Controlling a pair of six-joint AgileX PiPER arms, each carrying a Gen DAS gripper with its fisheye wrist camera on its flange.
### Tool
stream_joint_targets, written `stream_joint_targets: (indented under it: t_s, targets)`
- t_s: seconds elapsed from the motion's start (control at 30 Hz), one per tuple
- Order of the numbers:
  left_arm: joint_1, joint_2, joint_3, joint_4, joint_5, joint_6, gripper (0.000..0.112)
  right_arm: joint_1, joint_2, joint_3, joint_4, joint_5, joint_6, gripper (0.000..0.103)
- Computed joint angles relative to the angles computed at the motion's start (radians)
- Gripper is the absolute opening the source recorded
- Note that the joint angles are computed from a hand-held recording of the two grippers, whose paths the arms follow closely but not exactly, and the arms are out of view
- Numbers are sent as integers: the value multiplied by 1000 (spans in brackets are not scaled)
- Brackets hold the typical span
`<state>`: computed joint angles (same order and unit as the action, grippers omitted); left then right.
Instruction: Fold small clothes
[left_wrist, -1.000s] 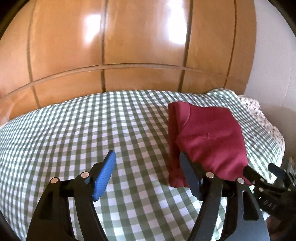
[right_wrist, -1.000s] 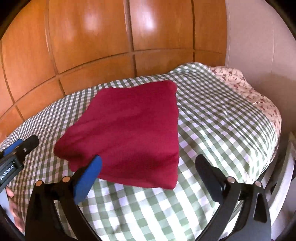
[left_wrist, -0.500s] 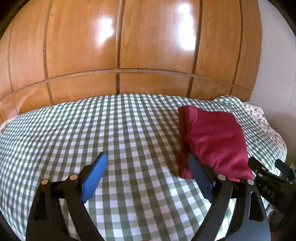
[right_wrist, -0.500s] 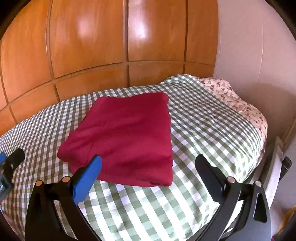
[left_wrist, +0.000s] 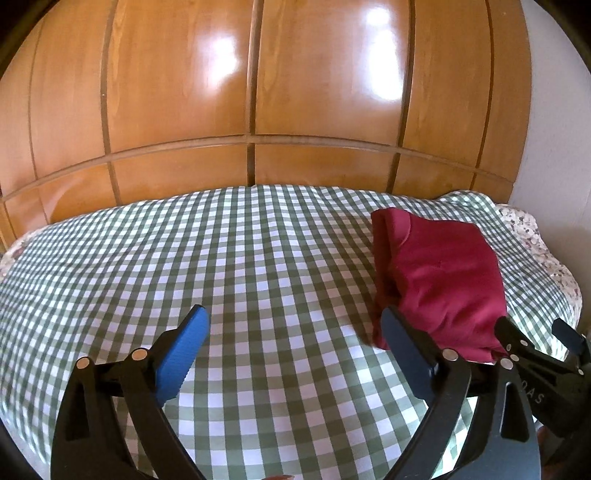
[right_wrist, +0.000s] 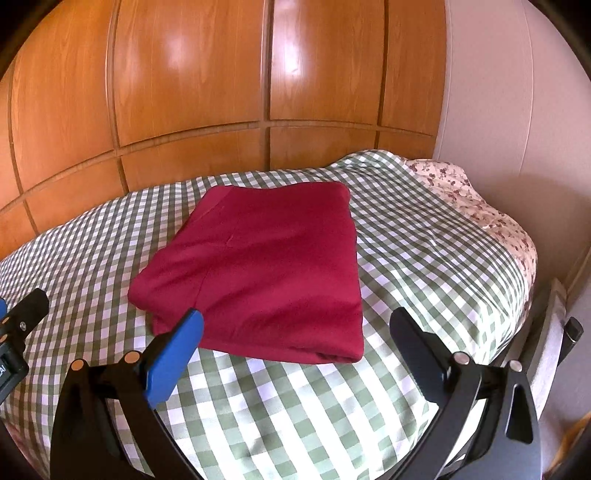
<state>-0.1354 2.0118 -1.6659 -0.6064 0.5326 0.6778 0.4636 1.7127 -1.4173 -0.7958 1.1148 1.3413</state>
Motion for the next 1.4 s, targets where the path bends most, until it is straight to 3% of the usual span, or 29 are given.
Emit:
stream_joint_targets:
  t_s: [0.9,1.13,1.4]
  targets:
    - [-10,-21,19,-19,-2,23,97,-4,-7,21,10,-22,12,101]
    - [5,-28,38,-123,-6,124,97,-7,0,23,19,-26,11,101]
    - [-2,60,-65,91,41,-98,98,-33,-5,29,25,-42,4,101]
